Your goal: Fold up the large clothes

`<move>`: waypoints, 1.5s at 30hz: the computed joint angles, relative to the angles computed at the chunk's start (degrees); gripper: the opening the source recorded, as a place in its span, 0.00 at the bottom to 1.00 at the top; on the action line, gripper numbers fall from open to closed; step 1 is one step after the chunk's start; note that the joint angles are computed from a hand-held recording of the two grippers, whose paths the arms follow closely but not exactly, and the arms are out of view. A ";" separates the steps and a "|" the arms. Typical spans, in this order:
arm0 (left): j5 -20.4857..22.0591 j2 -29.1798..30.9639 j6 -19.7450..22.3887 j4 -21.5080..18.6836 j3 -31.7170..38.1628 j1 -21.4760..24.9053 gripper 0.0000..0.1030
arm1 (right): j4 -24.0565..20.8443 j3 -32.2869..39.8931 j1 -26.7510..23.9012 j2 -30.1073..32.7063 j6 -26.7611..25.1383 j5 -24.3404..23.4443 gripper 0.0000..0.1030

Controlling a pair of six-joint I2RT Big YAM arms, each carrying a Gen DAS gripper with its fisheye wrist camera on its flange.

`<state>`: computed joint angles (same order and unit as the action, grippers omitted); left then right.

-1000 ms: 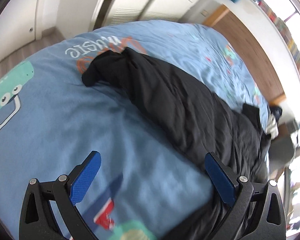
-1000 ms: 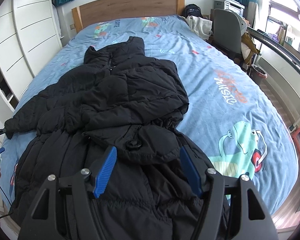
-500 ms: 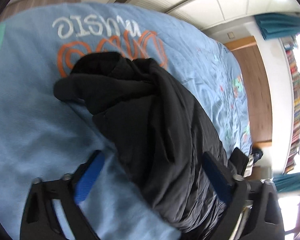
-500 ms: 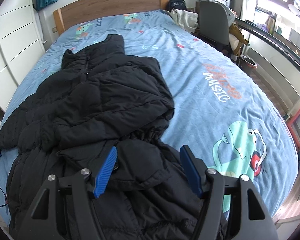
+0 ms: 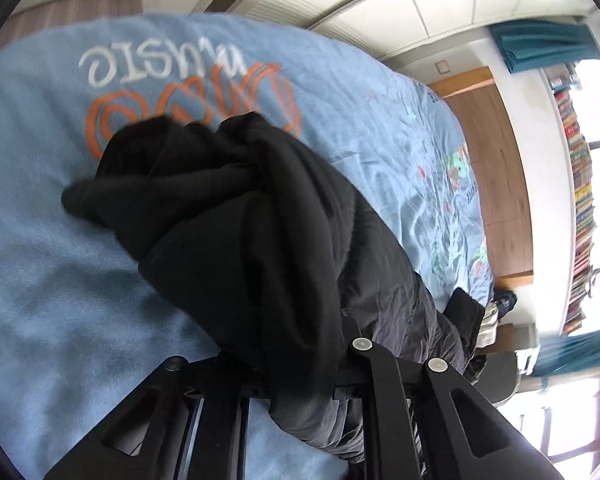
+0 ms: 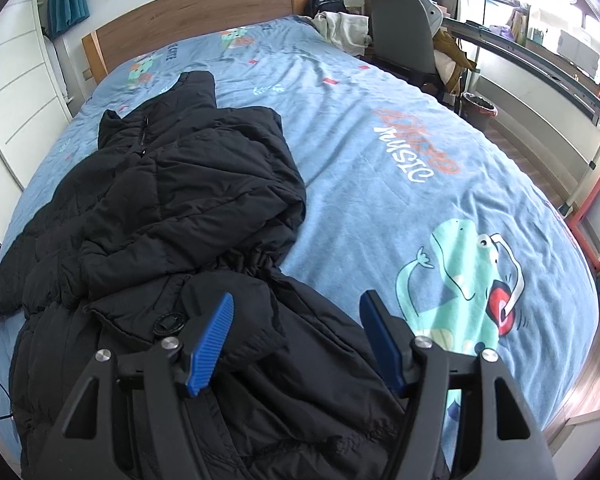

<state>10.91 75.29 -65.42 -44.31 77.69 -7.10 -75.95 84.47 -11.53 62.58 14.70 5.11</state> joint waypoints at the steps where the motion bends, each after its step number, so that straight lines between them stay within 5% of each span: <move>1: -0.67 0.07 0.57 -0.81 0.74 -0.35 0.12 | 0.08 0.03 -0.36 -0.22 -0.21 0.06 0.62; 10: -8.91 3.01 7.45 -9.47 13.17 -5.11 0.10 | 0.40 -1.43 -5.37 -3.54 -2.53 -2.40 0.62; 24: -20.29 14.25 20.18 -20.75 39.39 -20.59 0.10 | 1.29 -4.55 -16.51 -8.36 -7.59 -8.28 0.62; 32: -22.10 23.32 24.37 -26.36 52.11 -28.58 0.09 | 1.51 -5.76 -22.83 -10.15 -10.73 -12.09 0.62; 41: -22.93 29.85 26.87 -31.90 57.17 -33.74 0.10 | 0.97 -6.84 -31.70 -11.24 -13.78 -17.04 0.62; 45: -22.70 32.08 28.73 -34.37 58.39 -35.41 0.17 | 0.43 -6.67 -34.47 -11.35 -15.74 -18.36 0.62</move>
